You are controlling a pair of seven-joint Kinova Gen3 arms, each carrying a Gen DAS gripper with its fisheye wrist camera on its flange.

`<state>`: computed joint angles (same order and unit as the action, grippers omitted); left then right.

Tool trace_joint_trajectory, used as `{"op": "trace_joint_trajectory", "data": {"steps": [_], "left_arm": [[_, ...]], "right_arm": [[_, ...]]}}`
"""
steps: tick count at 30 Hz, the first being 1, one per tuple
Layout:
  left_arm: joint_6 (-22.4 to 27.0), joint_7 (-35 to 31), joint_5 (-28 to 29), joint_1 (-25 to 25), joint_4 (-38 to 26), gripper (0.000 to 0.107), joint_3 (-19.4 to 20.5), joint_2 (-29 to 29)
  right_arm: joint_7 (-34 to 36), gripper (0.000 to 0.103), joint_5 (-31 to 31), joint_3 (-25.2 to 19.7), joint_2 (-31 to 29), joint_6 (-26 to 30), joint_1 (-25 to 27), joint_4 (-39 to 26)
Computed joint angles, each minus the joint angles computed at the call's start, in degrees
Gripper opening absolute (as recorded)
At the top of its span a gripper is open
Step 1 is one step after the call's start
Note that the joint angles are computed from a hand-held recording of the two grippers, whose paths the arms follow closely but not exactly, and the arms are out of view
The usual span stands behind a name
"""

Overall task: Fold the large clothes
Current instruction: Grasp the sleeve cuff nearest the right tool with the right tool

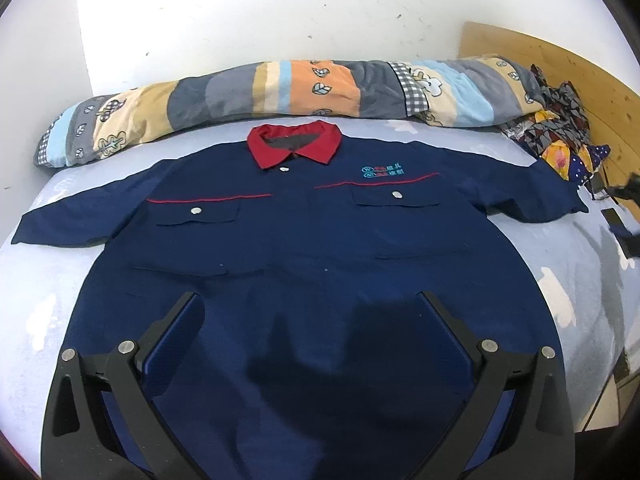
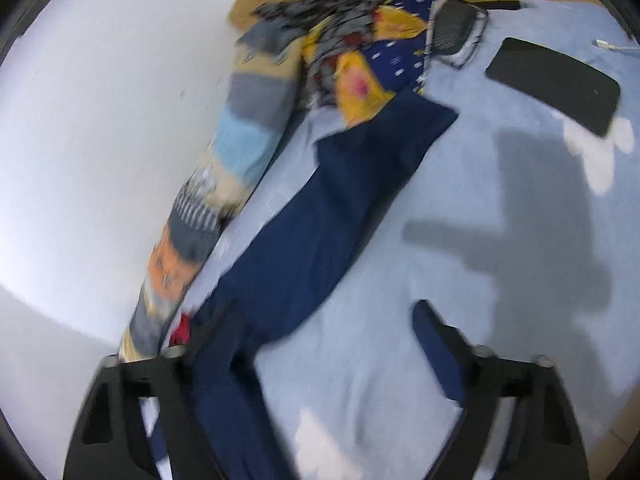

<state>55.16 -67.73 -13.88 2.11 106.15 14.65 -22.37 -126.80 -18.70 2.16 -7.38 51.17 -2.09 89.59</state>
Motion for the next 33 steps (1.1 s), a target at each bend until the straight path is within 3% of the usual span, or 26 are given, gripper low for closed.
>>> {"op": "trace_joint_trajectory", "data": {"steps": [4, 7, 15, 17, 22, 23, 24, 29, 33], "left_arm": [[-0.7, 0.4, -0.6, 0.0, 0.2, 0.103, 1.1, 0.5], [-0.3, 0.5, -0.5, 0.3, 0.2, 0.103, 0.8, 1.0], [-0.4, 0.3, -0.4, 0.7, 0.5, 0.103, 0.0, 1.3], [-0.4, 0.5, -0.7, 0.6, 0.6, 0.103, 0.2, 1.6], [-0.5, 1.0, -1.0, 0.9, 0.6, 0.103, 0.3, 2.5], [-0.4, 1.2, -1.1, 0.9, 0.6, 0.103, 0.5, 2.8], [-0.3, 1.5, -1.3, 0.9, 0.6, 0.103, 0.6, 2.9], [-0.5, 2.1, -1.7, 1.4, 0.7, 0.103, 0.2, 2.6], [-0.1, 2.3, -2.4, 1.1, 1.0, 0.103, 0.4, 1.6]], "right_arm": [[4.2, 0.055, -6.7, 3.7, 5.9, -1.8, 3.1, -0.8], [3.0, 0.054, -4.9, 4.2, 9.2, -2.6, 4.2, -2.4], [3.3, 0.046, -3.1, 2.0, 17.1, -4.2, 8.4, -5.9], [3.8, 0.044, -5.2, 0.3, 18.6, -6.9, 10.8, -5.0], [7.8, 0.043, -9.2, -1.6, 20.8, -14.6, 13.2, -3.8], [8.6, 0.013, -9.0, -1.6, 20.9, -14.6, 13.1, -4.4], [8.5, 0.004, -7.9, -1.7, 21.1, -14.2, 13.1, -5.1], [5.9, 0.004, -2.5, -0.3, 16.2, -19.6, 10.3, -2.8], [4.7, 0.004, 1.7, 0.6, 14.6, -16.8, 9.2, -7.9]]}}
